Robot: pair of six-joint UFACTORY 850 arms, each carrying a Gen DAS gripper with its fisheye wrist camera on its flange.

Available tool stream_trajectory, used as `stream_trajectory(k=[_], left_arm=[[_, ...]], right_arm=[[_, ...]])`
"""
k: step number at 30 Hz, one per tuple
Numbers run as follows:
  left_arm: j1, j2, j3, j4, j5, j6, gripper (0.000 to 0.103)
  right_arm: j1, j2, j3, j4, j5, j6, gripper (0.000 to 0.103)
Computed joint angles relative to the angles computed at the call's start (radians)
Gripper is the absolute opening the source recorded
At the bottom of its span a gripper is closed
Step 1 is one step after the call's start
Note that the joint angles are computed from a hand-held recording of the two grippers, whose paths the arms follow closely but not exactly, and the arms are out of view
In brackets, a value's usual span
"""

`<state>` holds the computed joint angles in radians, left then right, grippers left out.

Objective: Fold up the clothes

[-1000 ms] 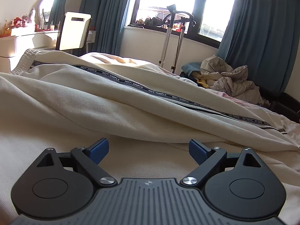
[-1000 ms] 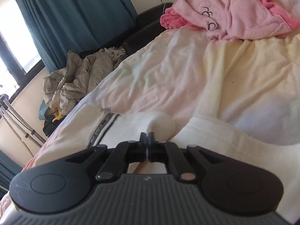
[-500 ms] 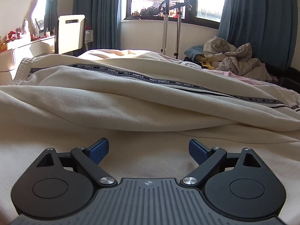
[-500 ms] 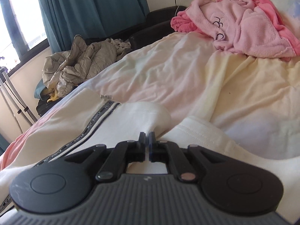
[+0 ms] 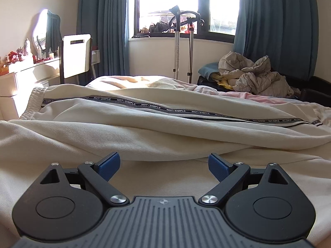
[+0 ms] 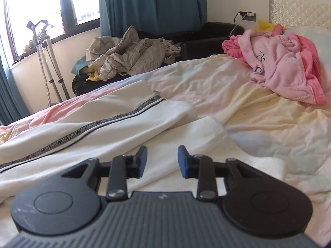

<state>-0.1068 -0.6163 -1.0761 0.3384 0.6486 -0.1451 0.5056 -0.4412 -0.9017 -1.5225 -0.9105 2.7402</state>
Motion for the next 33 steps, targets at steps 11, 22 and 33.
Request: stream_trajectory(k=[11, 22, 33], left_arm=[[0.028, 0.141, 0.157, 0.056, 0.052, 0.053, 0.094], [0.132, 0.243, 0.165, 0.195, -0.084, -0.191, 0.095], [0.206, 0.219, 0.058, 0.243, -0.236, -0.271, 0.095]], right_arm=[[0.175, 0.037, 0.014, -0.170, -0.031, 0.002, 0.038], [0.188, 0.077, 0.082, -0.234, -0.037, 0.123, 0.045], [0.191, 0.091, 0.104, -0.201, -0.074, 0.137, 0.052]])
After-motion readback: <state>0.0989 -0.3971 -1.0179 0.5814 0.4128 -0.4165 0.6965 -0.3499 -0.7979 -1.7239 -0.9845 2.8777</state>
